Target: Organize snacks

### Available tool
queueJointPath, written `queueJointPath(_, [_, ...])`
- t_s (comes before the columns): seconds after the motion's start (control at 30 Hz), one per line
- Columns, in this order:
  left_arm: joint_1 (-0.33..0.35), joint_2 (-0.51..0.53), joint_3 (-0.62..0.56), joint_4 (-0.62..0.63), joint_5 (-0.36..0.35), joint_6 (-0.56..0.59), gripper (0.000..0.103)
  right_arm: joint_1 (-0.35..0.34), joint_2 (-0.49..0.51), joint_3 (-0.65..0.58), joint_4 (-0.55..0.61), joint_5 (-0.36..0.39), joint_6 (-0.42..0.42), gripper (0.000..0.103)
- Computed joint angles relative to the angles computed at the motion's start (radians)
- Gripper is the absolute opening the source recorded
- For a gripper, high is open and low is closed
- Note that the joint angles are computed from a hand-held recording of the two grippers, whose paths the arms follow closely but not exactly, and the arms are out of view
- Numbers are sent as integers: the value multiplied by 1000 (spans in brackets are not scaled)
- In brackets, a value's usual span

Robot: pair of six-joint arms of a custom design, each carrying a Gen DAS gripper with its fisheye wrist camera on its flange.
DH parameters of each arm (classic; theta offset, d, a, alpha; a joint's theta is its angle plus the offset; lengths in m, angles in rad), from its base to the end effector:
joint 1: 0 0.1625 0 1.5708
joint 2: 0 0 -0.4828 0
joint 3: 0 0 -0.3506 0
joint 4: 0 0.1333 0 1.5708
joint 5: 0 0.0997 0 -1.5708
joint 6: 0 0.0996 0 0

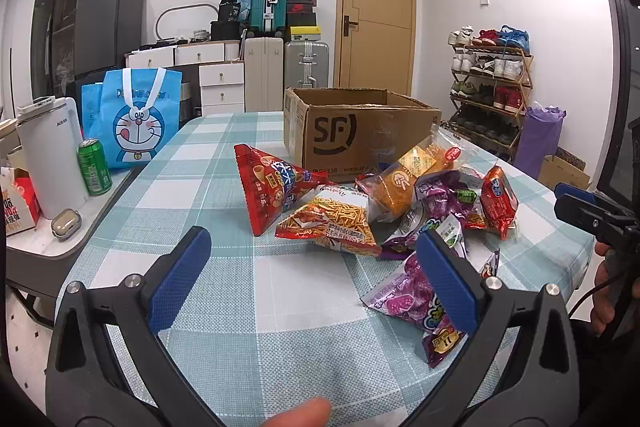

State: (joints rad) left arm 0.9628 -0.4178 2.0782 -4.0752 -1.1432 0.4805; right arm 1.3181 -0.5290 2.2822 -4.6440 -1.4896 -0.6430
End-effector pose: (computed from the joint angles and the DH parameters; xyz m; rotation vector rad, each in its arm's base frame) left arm -0.1674 -0.5461 0.0235 1.1017 2.2978 -1.1715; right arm 0.0184 -0.4944 0.1333 0.4866 -2.1101 1.5522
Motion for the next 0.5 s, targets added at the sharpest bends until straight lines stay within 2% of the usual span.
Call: queueJointPath(0.5, [1, -1, 1, 0, -2, -1, 102, -1, 1, -3, 4, 3, -2, 103])
